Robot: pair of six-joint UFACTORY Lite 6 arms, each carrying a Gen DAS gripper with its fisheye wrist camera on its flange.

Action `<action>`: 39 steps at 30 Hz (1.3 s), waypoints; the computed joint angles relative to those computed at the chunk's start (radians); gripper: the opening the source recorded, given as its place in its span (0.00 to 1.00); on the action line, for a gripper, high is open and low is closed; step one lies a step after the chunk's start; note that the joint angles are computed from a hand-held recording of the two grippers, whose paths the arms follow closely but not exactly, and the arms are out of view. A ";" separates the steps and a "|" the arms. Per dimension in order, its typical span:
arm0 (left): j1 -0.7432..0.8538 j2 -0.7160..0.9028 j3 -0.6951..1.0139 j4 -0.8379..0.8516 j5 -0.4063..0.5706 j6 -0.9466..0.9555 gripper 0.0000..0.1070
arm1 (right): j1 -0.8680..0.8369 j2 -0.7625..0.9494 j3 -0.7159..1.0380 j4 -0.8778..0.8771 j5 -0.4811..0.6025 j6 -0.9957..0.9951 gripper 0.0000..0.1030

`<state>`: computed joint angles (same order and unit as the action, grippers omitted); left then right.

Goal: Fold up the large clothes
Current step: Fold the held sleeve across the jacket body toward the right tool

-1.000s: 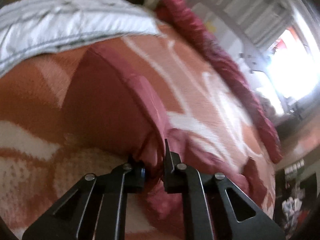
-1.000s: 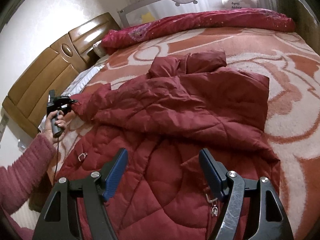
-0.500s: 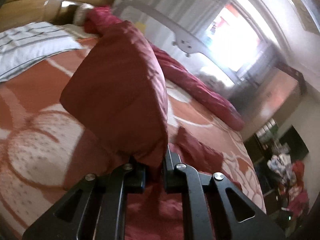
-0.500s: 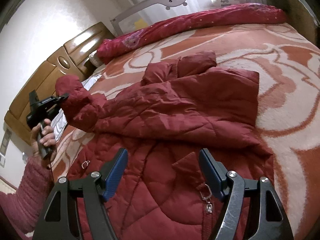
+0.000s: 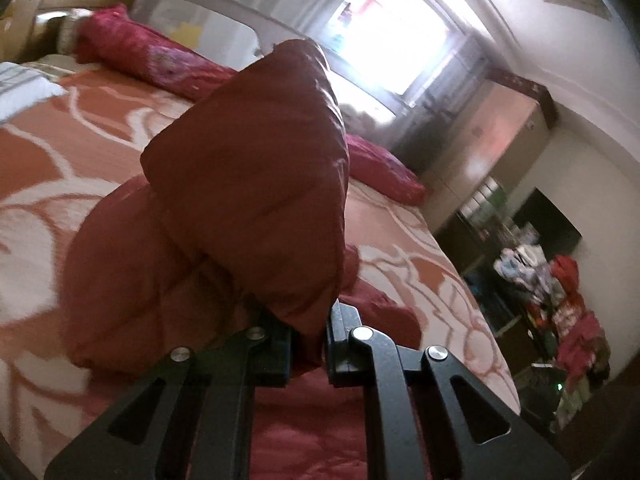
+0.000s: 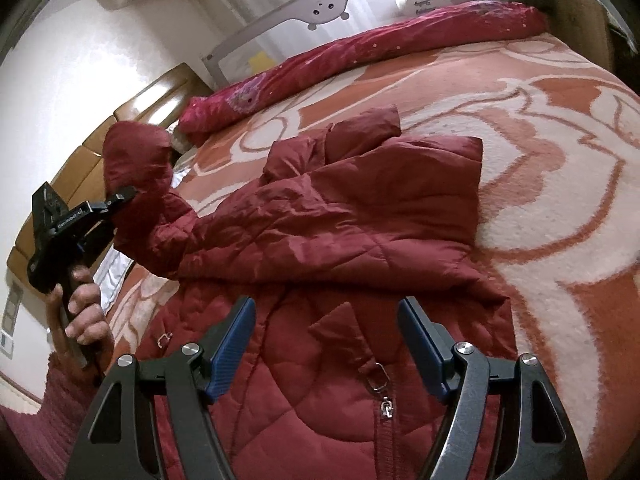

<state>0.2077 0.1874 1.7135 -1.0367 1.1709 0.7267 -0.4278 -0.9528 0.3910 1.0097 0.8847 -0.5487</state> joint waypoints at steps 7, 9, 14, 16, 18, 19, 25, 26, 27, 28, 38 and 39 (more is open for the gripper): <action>-0.224 -0.066 -0.133 0.103 -0.159 -0.019 0.08 | -0.153 0.010 -0.028 0.064 0.096 -0.099 0.73; -0.288 -0.077 -0.162 0.140 -0.206 -0.035 0.08 | -0.211 0.020 -0.037 0.083 0.133 -0.135 0.73; -0.418 -0.138 -0.286 0.230 -0.327 -0.045 0.08 | -0.310 0.069 -0.044 0.121 0.185 -0.217 0.74; -0.473 -0.141 -0.310 0.286 -0.376 -0.061 0.09 | -0.340 0.092 -0.044 0.137 0.200 -0.246 0.74; -0.512 -0.142 -0.343 0.336 -0.409 -0.074 0.10 | -0.361 0.121 -0.044 0.157 0.208 -0.273 0.74; -0.526 -0.138 -0.352 0.351 -0.415 -0.082 0.11 | -0.363 0.133 -0.044 0.164 0.206 -0.280 0.74; -0.559 -0.138 -0.399 0.342 -0.390 -0.047 0.32 | -0.334 0.259 -0.018 0.239 0.179 -0.339 0.74; -0.557 -0.144 -0.403 0.332 -0.379 -0.031 0.38 | -0.331 0.298 -0.011 0.269 0.187 -0.355 0.74; -0.561 -0.154 -0.412 0.324 -0.372 -0.018 0.42 | -0.326 0.329 -0.005 0.295 0.193 -0.370 0.75; -0.565 -0.162 -0.416 0.322 -0.367 -0.014 0.44 | -0.322 0.370 0.004 0.324 0.203 -0.383 0.75; -0.575 -0.188 -0.443 0.296 -0.337 -0.016 0.46 | -0.158 0.752 0.166 0.577 0.205 -0.466 0.87; -0.573 -0.189 -0.443 0.295 -0.330 -0.022 0.46 | -0.127 0.806 0.195 0.598 0.194 -0.473 0.87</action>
